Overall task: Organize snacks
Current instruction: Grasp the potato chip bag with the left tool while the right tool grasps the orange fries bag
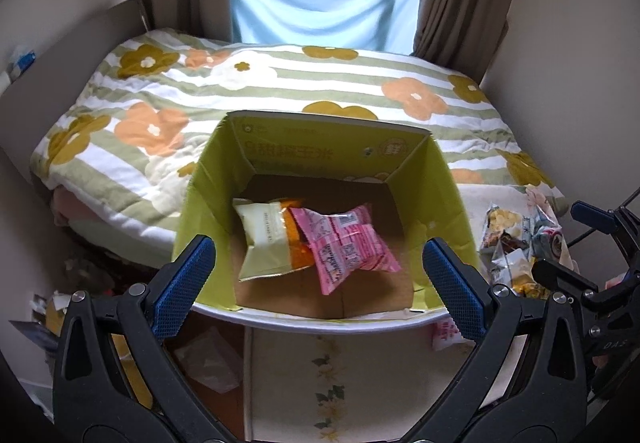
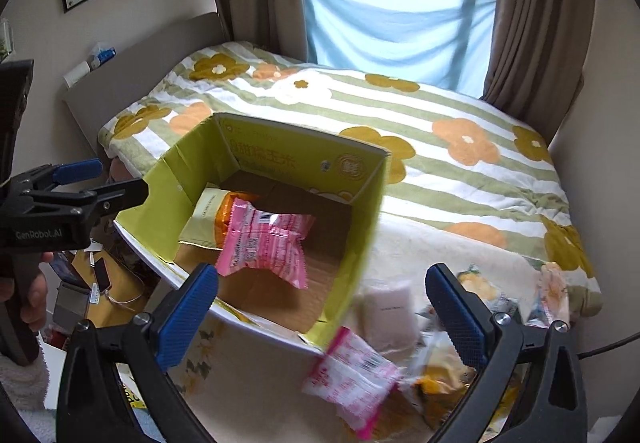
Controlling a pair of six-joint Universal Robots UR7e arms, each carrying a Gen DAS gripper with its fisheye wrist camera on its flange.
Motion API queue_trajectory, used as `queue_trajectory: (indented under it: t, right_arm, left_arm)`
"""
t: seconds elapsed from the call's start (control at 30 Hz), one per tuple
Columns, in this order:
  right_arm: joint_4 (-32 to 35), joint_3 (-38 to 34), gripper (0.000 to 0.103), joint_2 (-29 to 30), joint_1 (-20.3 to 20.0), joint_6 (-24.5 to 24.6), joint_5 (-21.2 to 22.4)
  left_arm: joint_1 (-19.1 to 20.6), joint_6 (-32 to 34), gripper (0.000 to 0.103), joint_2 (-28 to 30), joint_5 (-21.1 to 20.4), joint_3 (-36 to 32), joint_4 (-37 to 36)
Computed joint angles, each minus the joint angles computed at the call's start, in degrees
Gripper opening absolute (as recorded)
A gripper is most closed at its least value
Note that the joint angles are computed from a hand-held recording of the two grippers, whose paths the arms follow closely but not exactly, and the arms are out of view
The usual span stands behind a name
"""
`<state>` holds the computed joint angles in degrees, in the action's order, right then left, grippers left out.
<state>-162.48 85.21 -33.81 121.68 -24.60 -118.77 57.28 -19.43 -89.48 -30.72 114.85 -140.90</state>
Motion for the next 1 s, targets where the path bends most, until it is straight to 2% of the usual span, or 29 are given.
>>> queue_trajectory:
  t: [0.13, 0.3, 0.5, 0.8, 1.0]
  right_arm:
    - [-3.1, 5.0, 0.103, -5.2, -1.5, -1.9, -1.5]
    - [-5.7, 11.1, 0.103, -12.1, -4.8, -3.6, -1.3]
    - [-6.1, 15.7, 0.103, -18.7, -9.6, -5.8, 1.3]
    - [-3.7, 19.0, 0.103, -23.6, -16.2, -6.7, 5.4]
    - [-2.6, 21.5, 0.103, -24.0, -20.2, -5.7, 5.7]
  left_arm:
    - [-4.0, -4.7, 0.103, 2.2, -0.3, 1.1, 0.3]
    - [-8.1, -8.8, 0.103, 7.1, -1.2, 2.1, -2.0]
    - [-11.1, -14.2, 0.103, 13.9, -3.0, 2.3, -4.5]
    - [-9.6, -18.0, 0.103, 24.2, -8.0, -1.5, -5.7]
    - [-6.4, -14.5, 0.103, 29.5, -11.4, -5.0, -6.8]
